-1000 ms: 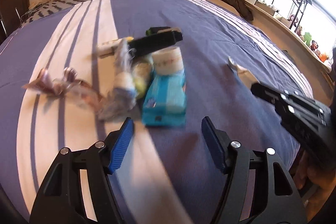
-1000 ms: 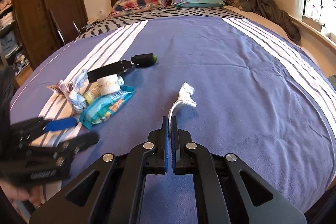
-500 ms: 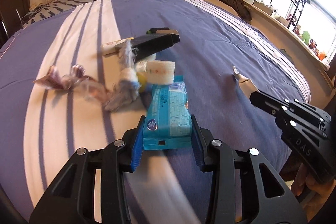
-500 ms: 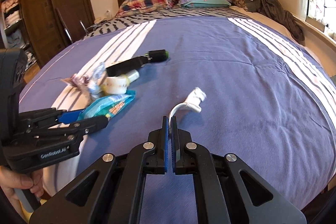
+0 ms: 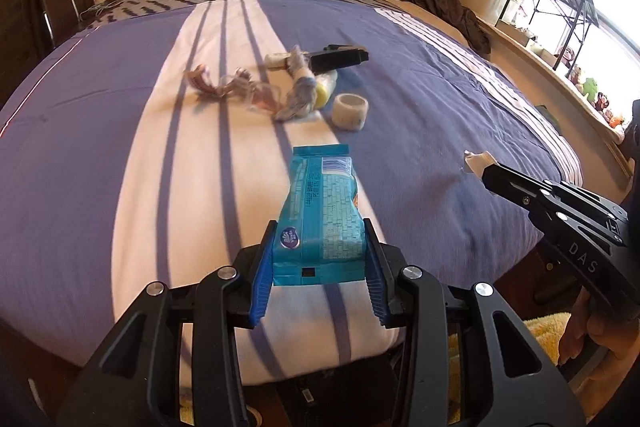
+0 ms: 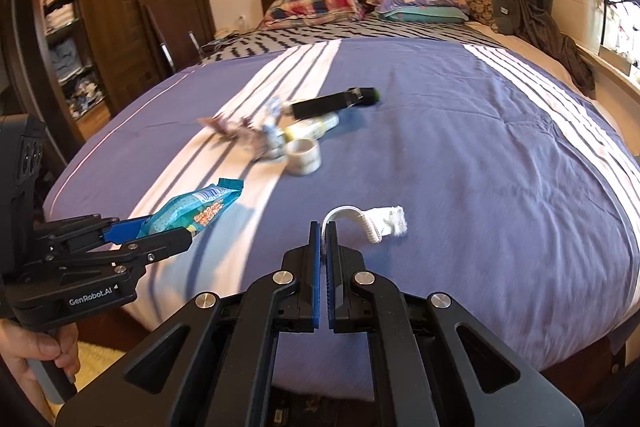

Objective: Collect trash
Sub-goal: 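Carry both items down to the bin and open both tools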

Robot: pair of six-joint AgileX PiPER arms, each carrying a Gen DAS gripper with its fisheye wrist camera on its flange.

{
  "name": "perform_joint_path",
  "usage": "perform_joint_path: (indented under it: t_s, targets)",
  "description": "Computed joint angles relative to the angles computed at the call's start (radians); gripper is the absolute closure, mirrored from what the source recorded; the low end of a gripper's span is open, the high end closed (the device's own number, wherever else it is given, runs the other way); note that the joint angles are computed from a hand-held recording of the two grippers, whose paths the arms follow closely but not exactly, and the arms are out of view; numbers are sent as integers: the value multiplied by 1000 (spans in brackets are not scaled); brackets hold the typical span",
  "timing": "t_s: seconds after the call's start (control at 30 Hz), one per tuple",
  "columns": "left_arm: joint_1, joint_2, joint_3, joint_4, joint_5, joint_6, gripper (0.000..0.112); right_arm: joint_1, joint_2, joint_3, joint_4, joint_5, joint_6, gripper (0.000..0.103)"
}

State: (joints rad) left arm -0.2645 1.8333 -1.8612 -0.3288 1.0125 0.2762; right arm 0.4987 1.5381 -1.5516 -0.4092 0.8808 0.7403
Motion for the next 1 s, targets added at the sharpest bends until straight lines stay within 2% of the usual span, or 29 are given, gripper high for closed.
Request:
perform_joint_path:
  t_s: [0.37,0.53,0.77,1.0]
  targets:
    - [57,-294,415,-34,-106,61,74,189,-89,114,-72,49,138,99]
    - [63,-400,550,-30,-134,77,74,266,-117,181,-89,60,195,99]
    - [64,-496,737,-44,-165,118,74,347,-155,289,-78,40,268,99]
    - [47,-510,901,-39,-226,138,74,376,-162,395,-59,-3,309,99]
